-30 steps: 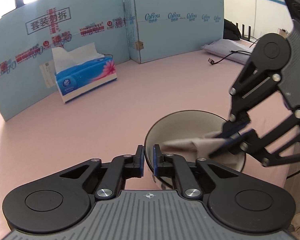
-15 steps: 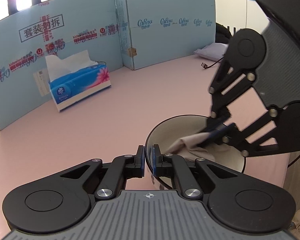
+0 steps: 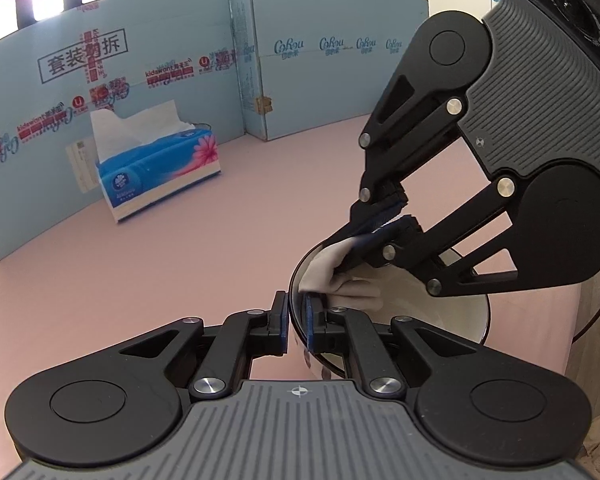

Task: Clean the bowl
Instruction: 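Rub the cloth up the inner wall toward the rim with the right gripper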

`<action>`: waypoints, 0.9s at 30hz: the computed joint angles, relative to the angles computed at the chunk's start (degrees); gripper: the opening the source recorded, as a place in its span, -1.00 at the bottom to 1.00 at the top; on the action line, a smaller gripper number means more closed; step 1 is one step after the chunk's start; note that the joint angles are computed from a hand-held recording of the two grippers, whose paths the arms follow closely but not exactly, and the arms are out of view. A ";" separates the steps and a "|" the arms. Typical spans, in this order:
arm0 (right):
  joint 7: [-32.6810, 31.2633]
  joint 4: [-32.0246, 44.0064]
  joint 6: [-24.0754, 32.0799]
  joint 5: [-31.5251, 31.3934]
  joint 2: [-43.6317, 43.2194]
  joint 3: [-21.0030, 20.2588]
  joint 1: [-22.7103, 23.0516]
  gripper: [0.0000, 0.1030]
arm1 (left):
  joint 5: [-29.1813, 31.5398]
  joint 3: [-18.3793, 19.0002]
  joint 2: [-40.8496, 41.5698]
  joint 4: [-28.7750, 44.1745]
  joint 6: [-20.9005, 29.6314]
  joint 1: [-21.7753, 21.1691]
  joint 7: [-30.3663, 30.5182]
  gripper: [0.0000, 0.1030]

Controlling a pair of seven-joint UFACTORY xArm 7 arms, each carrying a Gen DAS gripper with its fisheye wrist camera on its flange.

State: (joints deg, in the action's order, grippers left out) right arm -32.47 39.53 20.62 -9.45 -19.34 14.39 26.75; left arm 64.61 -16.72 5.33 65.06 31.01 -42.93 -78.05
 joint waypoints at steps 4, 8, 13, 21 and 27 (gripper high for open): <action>-0.33 0.14 1.64 -0.19 0.63 -0.16 -0.25 -0.93 | 0.07 0.07 -0.11 -0.19 -0.34 0.10 -0.11 -0.79; -0.08 -0.82 4.12 -0.47 -0.97 -0.08 -0.40 -0.93 | 0.30 0.12 -0.23 -0.43 -0.80 0.29 -0.29 -0.79; -0.75 -1.52 6.56 1.33 -2.48 -0.84 0.20 -0.91 | 0.45 0.04 -0.18 -0.40 -0.62 0.29 -0.42 -0.79; -5.32 -2.71 4.79 9.88 -5.14 -4.08 4.57 -0.62 | 0.20 0.07 -0.28 -0.50 -0.88 0.40 -0.18 -0.79; -8.12 -1.75 3.35 15.21 -2.84 -5.24 6.59 -0.55 | 0.51 -0.31 0.33 0.36 0.93 -0.76 -1.30 -0.78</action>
